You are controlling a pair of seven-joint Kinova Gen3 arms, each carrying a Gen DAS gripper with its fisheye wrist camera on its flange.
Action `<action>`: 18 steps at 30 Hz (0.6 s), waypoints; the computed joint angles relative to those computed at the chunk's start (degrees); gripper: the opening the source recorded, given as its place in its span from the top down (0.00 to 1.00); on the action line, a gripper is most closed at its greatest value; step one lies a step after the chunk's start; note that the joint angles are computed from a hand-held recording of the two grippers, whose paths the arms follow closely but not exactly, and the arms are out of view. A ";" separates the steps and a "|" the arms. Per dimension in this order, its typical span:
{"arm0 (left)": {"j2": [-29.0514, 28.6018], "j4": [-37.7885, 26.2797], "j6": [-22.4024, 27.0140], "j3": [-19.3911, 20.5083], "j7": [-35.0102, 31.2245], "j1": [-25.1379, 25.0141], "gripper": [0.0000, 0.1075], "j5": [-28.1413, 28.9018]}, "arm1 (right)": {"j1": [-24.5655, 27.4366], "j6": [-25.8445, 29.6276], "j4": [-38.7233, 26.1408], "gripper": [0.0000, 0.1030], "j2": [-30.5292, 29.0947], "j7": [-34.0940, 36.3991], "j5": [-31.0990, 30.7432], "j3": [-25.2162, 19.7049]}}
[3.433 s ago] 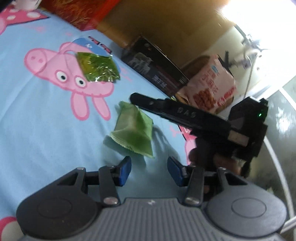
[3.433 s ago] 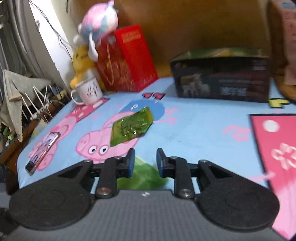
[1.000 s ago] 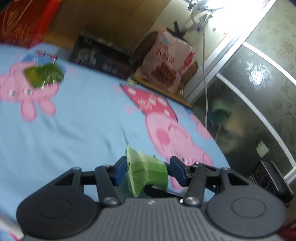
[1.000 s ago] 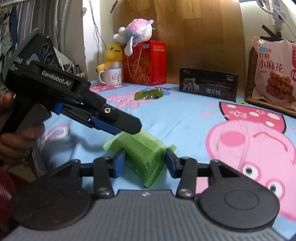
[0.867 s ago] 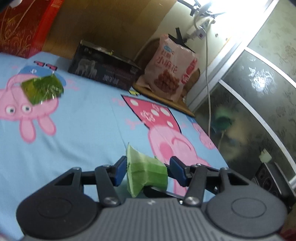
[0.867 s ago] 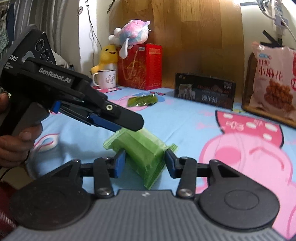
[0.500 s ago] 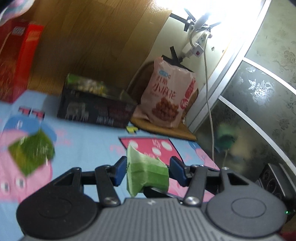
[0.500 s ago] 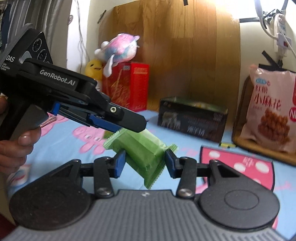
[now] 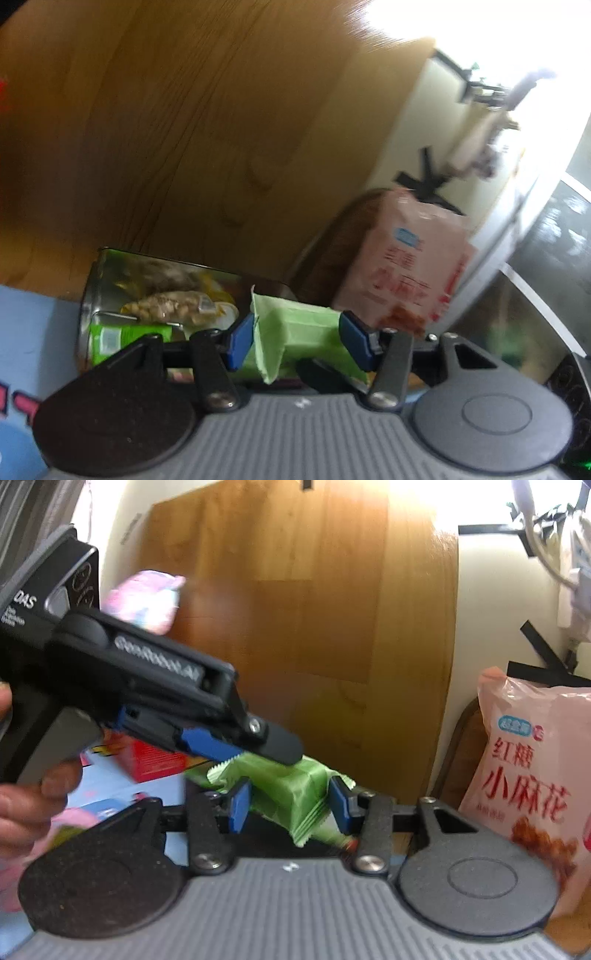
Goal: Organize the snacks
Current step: 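Carry the pastry packet into the black tin box and release, then move the left tool to the green seaweed snack bag on the sheet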
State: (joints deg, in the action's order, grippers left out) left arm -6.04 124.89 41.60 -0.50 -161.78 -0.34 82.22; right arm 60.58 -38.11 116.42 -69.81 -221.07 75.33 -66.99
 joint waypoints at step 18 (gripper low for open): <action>-16.17 14.09 10.81 -15.23 -0.36 -17.75 0.39 -14.04 | -8.14 -5.72 4.78 0.39 7.10 0.91 -8.45 -5.93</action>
